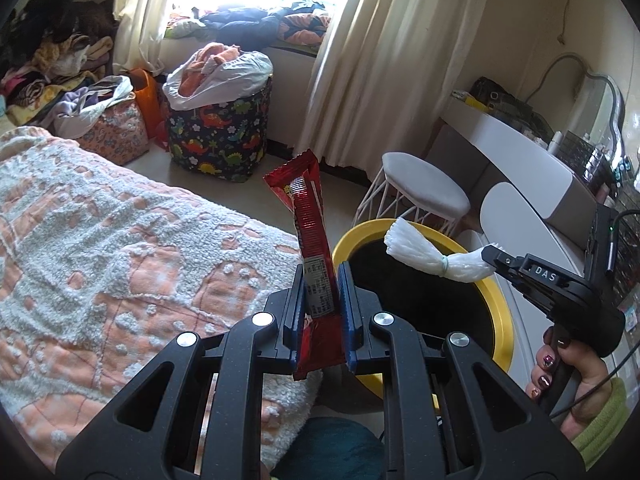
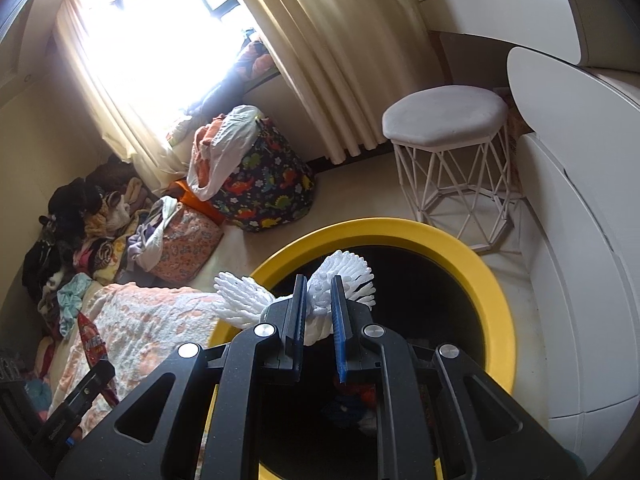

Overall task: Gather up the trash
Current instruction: 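Carry the red wrapper and white bag in both tools over the yellow bin, then open both tools to drop the red wrapper and white bag into the bin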

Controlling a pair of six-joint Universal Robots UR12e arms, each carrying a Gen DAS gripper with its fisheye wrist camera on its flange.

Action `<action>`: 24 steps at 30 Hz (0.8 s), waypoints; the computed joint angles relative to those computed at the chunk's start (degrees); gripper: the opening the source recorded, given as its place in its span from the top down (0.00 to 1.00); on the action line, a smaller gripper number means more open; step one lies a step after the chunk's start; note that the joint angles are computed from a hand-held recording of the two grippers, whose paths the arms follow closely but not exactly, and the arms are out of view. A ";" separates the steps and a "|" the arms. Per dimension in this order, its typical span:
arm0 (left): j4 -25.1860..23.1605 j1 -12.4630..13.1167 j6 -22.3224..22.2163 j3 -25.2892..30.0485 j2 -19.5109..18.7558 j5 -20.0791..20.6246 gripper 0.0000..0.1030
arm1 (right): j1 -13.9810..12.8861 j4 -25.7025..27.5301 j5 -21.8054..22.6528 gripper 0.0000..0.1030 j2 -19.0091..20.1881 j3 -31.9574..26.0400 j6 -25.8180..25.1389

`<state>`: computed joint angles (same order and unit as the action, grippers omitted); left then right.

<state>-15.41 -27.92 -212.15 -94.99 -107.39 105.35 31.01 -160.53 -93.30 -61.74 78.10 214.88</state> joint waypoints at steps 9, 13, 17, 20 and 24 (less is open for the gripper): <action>-2.19 -0.90 4.16 3.12 -2.54 -2.82 0.90 | -0.49 2.18 -1.58 0.86 -0.62 0.75 1.49; -3.64 -1.11 5.53 4.50 -3.79 -4.07 0.90 | -0.68 1.99 -1.78 0.86 -1.07 1.38 3.05; -5.52 -1.04 6.52 5.75 -4.78 -5.68 0.90 | -0.90 2.13 -2.30 0.76 -1.52 1.90 4.61; -6.81 -1.10 7.30 6.57 -5.41 -6.12 0.89 | -1.05 1.90 -2.74 0.68 -1.89 2.44 5.27; -7.96 -1.11 7.66 7.22 -5.88 -6.78 0.74 | -1.22 1.81 -2.81 0.59 -2.42 2.92 4.97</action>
